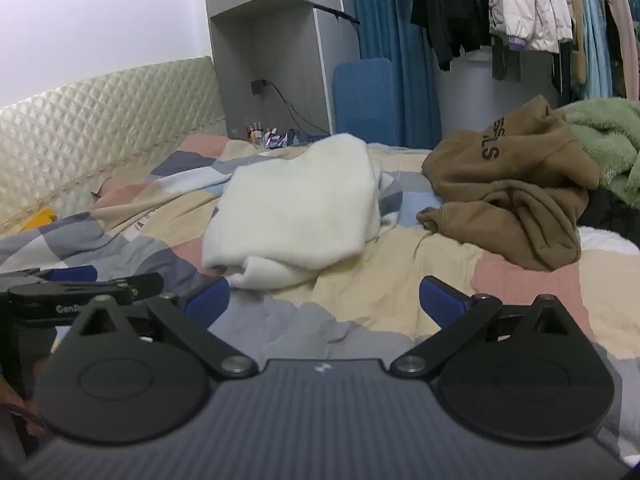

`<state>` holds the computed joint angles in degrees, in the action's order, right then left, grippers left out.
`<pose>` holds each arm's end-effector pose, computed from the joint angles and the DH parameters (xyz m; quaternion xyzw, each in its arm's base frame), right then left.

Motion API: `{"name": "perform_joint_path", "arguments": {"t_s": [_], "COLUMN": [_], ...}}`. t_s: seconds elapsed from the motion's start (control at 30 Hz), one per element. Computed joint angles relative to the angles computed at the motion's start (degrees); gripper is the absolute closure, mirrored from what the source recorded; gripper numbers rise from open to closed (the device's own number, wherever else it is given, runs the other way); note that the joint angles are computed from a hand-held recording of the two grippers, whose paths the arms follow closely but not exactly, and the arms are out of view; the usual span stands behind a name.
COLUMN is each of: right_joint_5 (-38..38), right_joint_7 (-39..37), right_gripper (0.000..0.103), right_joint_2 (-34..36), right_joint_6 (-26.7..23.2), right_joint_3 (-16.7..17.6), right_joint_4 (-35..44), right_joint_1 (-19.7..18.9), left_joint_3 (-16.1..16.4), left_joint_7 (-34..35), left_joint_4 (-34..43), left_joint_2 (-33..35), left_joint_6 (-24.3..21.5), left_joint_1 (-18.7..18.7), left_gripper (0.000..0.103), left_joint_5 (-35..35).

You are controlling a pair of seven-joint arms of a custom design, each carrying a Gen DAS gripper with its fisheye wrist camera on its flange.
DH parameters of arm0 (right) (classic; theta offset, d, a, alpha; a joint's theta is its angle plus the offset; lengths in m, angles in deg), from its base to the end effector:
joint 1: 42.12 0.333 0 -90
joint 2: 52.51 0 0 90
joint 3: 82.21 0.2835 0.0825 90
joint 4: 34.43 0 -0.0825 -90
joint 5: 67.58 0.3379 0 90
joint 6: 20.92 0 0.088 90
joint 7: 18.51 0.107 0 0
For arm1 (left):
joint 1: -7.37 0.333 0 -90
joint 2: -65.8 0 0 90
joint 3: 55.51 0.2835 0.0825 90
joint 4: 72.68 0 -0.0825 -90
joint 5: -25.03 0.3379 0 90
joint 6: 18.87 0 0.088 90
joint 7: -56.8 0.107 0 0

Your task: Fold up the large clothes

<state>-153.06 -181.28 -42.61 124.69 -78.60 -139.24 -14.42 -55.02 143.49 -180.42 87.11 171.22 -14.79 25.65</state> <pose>0.5050 0.3189 0.4753 -0.5200 0.6520 -0.3881 0.3921 0.5853 -0.2345 0.4435 -0.4992 0.7021 -0.4266 0.2755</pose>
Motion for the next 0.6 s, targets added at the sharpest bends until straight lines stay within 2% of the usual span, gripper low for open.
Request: {"name": "perform_joint_path", "arguments": {"t_s": [0.1, 0.13, 0.27, 0.4, 0.47, 0.5, 0.6], "right_joint_5": [1.2, 4.5, 5.7, 7.5, 4.2, 3.4, 2.9], "right_joint_7": [-0.6, -3.1, -4.7, -7.3, -2.6, -3.2, -1.9], "right_gripper": [0.000, 0.000, 0.000, 0.000, 0.000, 0.000, 0.000], "right_joint_2": [-0.2, 0.8, 2.0, 3.7, 0.5, -0.3, -0.1], "right_joint_6": [-0.7, 0.5, -1.2, -1.3, -1.0, 1.0, -1.2], "right_joint_3": [0.0, -0.2, -0.6, -1.4, -0.6, -1.6, -1.0], "right_joint_4": [-0.2, 0.8, 2.5, 4.8, 0.0, -1.2, -1.0], "right_joint_1": [0.6, -0.2, 0.9, 2.0, 0.9, 1.2, 1.3], "left_joint_3": [-1.1, -0.9, -1.8, -5.6, -7.6, -7.6, -7.0], "left_joint_7": [0.3, 0.3, 0.7, 0.8, 0.9, 1.0, 1.4], "left_joint_4": [0.2, -0.5, 0.0, -2.3, -2.5, -3.0, -2.9], "left_joint_2": [0.1, 0.0, 0.6, -0.6, -0.6, -1.1, -1.3], "left_joint_6": [0.3, 0.9, 1.3, 3.5, 3.5, 3.7, 3.4], "left_joint_1": [1.1, 0.8, 1.4, 5.4, 7.3, 7.3, 6.6], "left_gripper": [0.000, 0.000, 0.000, 0.000, 0.000, 0.000, 0.000], "left_joint_5": [0.4, 0.3, 0.1, 0.2, 0.6, 0.6, 0.0]}}
